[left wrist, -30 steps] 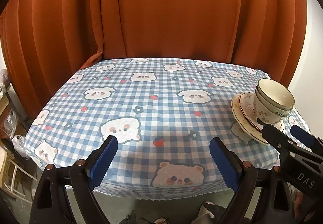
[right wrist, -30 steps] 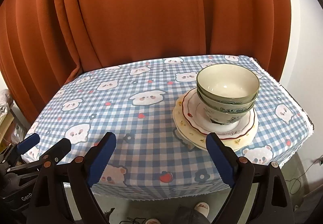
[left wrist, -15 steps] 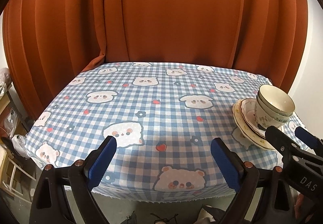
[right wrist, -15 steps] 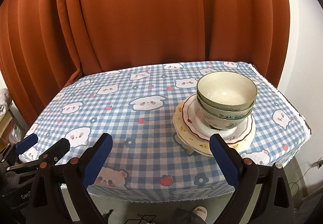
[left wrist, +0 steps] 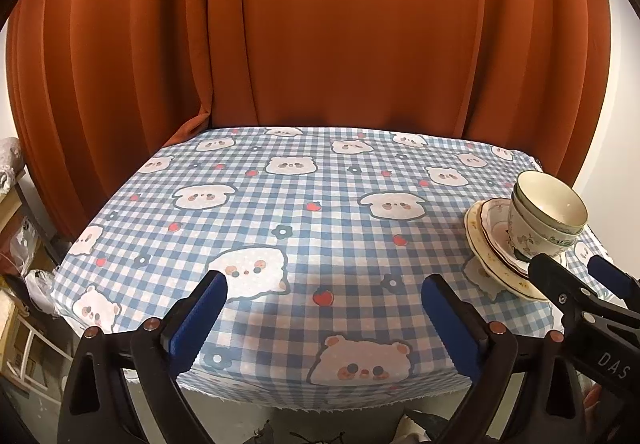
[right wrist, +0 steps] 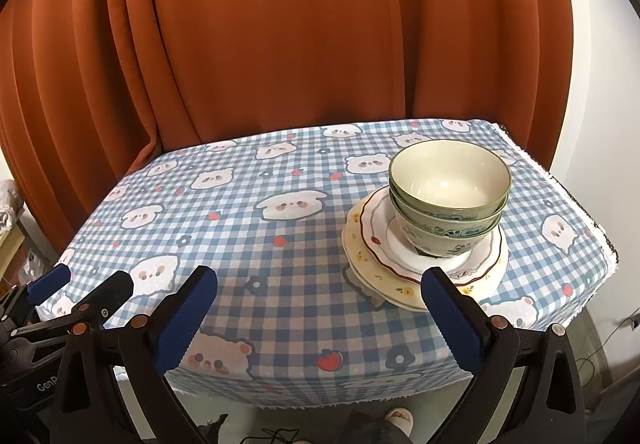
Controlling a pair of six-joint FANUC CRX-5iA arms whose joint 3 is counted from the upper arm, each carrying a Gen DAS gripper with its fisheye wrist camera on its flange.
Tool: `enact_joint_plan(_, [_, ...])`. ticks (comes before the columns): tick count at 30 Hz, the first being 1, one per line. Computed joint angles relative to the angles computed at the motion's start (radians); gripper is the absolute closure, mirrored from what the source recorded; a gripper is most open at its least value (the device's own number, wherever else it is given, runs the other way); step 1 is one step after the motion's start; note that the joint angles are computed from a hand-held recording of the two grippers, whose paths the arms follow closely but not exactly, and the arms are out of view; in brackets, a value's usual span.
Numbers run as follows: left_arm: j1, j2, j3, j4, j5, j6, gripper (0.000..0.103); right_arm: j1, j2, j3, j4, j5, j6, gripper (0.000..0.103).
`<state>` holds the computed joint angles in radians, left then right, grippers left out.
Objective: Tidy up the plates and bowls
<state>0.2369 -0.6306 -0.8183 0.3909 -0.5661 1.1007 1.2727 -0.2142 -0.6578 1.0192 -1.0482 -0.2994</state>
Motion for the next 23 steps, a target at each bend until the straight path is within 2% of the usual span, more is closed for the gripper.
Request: enact_joint_plan(23, [0.026, 0.002, -0.015, 0.041, 0.0, -0.042, 0.003, 0.005, 0.028, 0.024, -0.011, -0.001, 0.019, 0.0])
